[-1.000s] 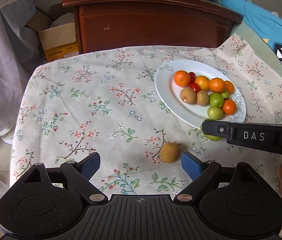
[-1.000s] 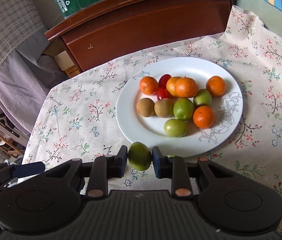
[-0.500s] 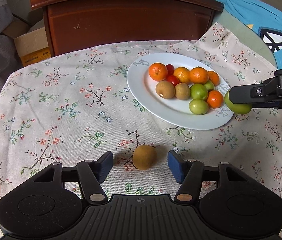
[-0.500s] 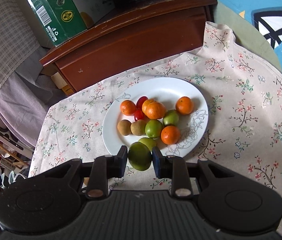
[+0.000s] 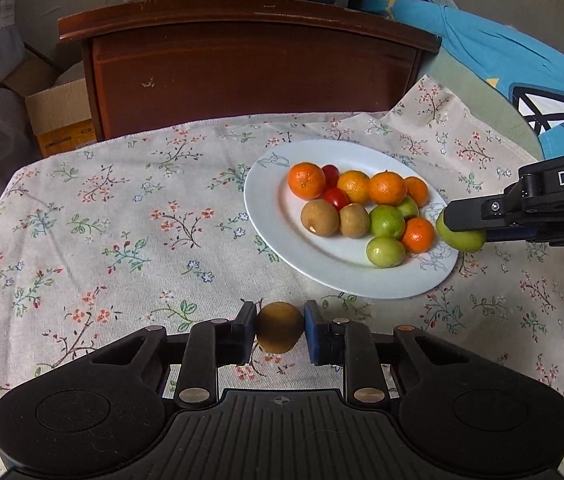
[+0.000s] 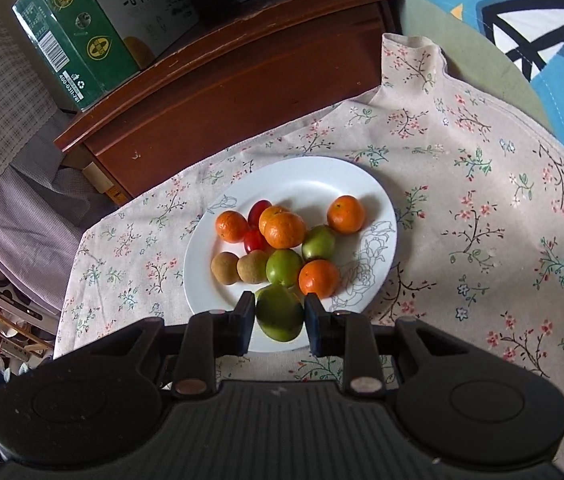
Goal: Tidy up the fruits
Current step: 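Carry the kiwi and green fruit over the plate and open both tools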
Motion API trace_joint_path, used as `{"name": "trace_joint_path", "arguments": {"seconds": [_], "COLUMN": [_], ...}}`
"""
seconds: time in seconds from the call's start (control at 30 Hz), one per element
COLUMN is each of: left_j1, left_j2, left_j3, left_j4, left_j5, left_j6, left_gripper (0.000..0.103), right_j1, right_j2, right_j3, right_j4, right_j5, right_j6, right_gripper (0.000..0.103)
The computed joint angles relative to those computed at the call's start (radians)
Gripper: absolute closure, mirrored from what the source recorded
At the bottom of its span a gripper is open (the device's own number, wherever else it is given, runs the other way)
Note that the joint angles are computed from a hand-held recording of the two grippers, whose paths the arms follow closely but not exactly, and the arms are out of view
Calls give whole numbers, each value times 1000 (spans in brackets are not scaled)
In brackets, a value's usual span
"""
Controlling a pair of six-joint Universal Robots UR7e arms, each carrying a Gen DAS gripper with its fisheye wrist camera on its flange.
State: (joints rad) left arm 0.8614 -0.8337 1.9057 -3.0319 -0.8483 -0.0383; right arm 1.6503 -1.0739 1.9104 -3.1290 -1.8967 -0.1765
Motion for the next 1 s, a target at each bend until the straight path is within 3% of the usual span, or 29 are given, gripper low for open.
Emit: {"name": "trace_joint_path", "arguments": {"seconds": [0.23,0.43,1.0], "left_j1": [12,23,27], "left_j2": [29,71,137], "left_j3": [-64,-121,-191], "left_j4": [-59,-72,-16], "left_j5": [-52,-78,-86], "left_j6": [23,31,43], "left_gripper": [80,80,80], "right_j1": [-24,-51,-60], "right_j2": [22,48,154], "right_j3": [-42,-89,-189], "right_j4": [-76,-74,-57], "right_j5": [69,107,58], "right_j6": [0,53,15], "right_gripper": [77,77,76]}}
